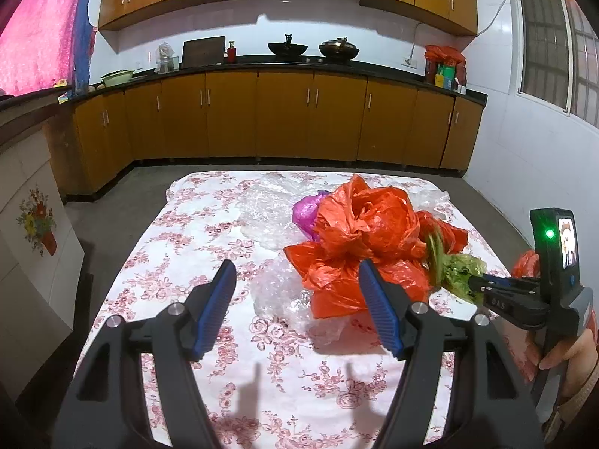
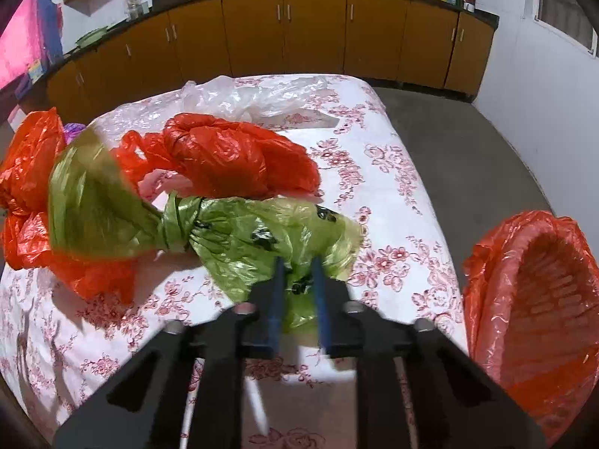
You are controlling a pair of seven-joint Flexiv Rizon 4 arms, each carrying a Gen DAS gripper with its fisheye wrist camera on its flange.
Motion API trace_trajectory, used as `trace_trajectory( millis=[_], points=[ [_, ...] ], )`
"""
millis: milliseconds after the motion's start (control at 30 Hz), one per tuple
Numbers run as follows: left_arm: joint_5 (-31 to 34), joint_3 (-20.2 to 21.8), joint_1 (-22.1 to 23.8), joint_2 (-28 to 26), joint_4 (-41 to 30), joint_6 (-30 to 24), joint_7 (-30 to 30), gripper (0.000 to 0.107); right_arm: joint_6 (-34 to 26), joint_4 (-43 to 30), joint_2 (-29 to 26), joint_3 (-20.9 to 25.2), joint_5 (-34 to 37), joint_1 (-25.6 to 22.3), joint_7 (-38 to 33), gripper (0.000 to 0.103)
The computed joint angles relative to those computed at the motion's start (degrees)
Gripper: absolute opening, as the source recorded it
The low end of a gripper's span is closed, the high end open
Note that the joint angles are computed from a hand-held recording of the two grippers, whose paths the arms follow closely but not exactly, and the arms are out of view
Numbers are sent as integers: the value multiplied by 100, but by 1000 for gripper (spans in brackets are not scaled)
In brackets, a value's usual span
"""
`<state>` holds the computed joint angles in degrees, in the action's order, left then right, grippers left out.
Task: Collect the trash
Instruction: 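Move the right tool back to the table and grasp the yellow-green bag, then grasp a red bag with the left tool while the right tool carries the yellow-green bag toward the basket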
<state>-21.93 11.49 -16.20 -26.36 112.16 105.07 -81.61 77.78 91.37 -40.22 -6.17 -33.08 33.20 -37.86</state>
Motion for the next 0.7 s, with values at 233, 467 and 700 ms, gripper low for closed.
trace_trajectory(
  millis=[233, 467, 700],
  points=[
    [-8, 37, -24, 39, 47, 56, -1, 67, 458, 318, 155, -54, 89, 28, 63, 4],
    [-15, -46, 60, 113, 95, 23, -14, 67, 1189, 1088, 588, -757, 45, 491, 353, 4],
    [79, -157, 106, 78, -40, -138, 11, 67, 1624, 1686, 897, -1552, 325, 1135, 440, 4]
  ],
)
